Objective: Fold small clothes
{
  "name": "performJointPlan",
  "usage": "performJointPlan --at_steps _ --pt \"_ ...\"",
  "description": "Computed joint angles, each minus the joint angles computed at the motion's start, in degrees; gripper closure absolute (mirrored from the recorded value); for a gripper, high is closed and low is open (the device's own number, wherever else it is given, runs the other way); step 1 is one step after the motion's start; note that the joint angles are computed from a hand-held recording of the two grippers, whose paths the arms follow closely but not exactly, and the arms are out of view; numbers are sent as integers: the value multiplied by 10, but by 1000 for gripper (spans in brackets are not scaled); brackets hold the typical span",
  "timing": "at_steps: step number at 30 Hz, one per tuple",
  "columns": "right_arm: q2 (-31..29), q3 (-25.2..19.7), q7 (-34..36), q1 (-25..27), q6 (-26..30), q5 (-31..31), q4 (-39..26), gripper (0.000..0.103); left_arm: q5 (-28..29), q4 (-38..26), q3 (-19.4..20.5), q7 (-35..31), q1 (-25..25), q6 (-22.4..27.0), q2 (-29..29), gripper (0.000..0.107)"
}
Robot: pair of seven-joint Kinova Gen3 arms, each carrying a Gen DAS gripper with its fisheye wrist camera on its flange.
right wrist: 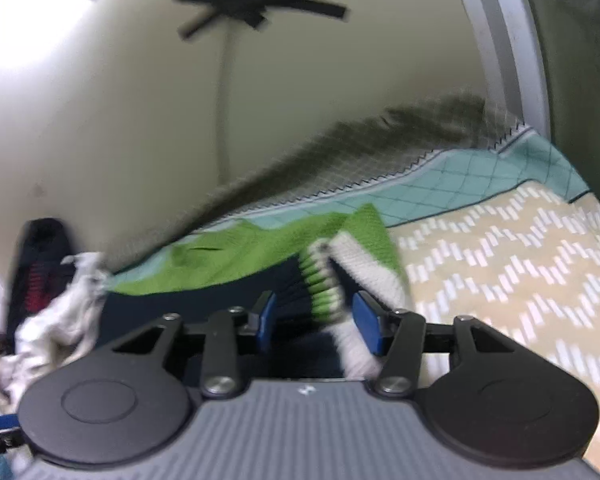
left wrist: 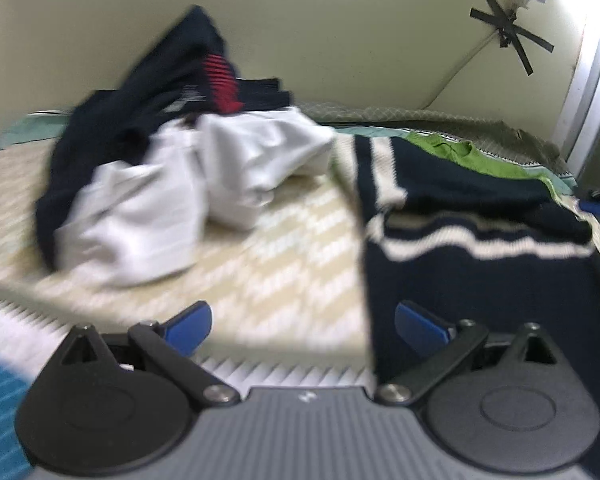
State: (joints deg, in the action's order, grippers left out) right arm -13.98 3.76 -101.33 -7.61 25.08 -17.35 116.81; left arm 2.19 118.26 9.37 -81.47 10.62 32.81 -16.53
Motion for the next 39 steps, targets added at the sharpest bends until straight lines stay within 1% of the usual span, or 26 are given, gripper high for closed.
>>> performJointPlan --at_steps 2,4,6,7,9,11,12,13,15,17,19,21,23,24,25,26,28,29,30,31,32,34,36,37,38,39 --pt "-53 35 47 -50 38 -26 1 58 22 18 -36 -27 15 21 -39 5" --pt "-104 48 66 -90 85 -20 3 57 56 29 -56 -64 20 39 -65 5" --pt "-132 46 47 -123 131 -13 10 58 99 38 -100 -111 51 55 -85 5" --pt "-140 33 24 -131 155 0 16 58 122 41 -127 -134 73 65 -92 6" --pt "-159 -3 -18 -129 201 38 24 58 169 40 -180 -173 118 98 -104 10" --pt "-208 -45 -34 -87 237 44 30 58 215 43 -233 -219 156 125 -113 13" --pt "-235 -56 -35 -61 251 34 32 58 230 51 -249 -243 165 128 -123 13" --pt "-261 -56 -26 -34 275 16 29 58 238 58 -254 -260 168 127 -132 13" --pt "-314 -43 -11 19 320 -22 23 58 251 68 -250 -293 149 144 -156 13" --pt "-367 -31 -6 53 360 -23 18 55 255 77 -253 -325 147 158 -180 9" --pt "-409 -22 -25 45 398 1 11 52 255 86 -239 -348 136 162 -195 8" --pt "-434 -20 -66 16 437 34 2 51 268 92 -230 -369 131 163 -195 8" --pt "-453 -8 -77 -1 462 31 4 50 293 98 -224 -394 137 155 -182 8" --pt "-458 -5 -77 -5 470 27 8 50 304 100 -219 -406 138 151 -174 9" --pt "-458 -6 -75 -6 472 24 13 50 310 101 -207 -413 134 149 -165 15" --pt "-461 -3 -64 1 479 15 19 50 310 98 -192 -413 126 151 -151 36" --pt "-457 -4 -63 7 477 -6 39 52 310 88 -177 -408 111 172 -127 59" --pt "-464 -12 -64 4 467 -10 49 70 315 86 -175 -411 103 178 -127 73" --pt "-470 -17 -61 -9 461 -10 51 86 323 83 -183 -421 103 191 -127 80" --pt "-470 -12 -62 -29 456 -18 51 91 335 77 -195 -431 103 209 -125 83" --pt "-475 -8 -64 -39 451 -21 50 91 345 73 -203 -435 99 221 -128 86" --pt "-484 5 -56 -51 438 -29 46 92 374 61 -227 -447 96 249 -123 87" --pt "-485 24 -51 -60 412 -34 42 92 417 42 -265 -455 92 281 -100 87" --pt "-483 34 -47 -63 394 -35 41 93 438 32 -275 -451 86 289 -86 87" --pt "-475 45 -42 -64 375 -36 40 93 459 17 -282 -439 80 294 -66 87" --pt "-463 60 -35 -65 353 -37 38 93 478 -1 -277 -417 67 295 -41 87"
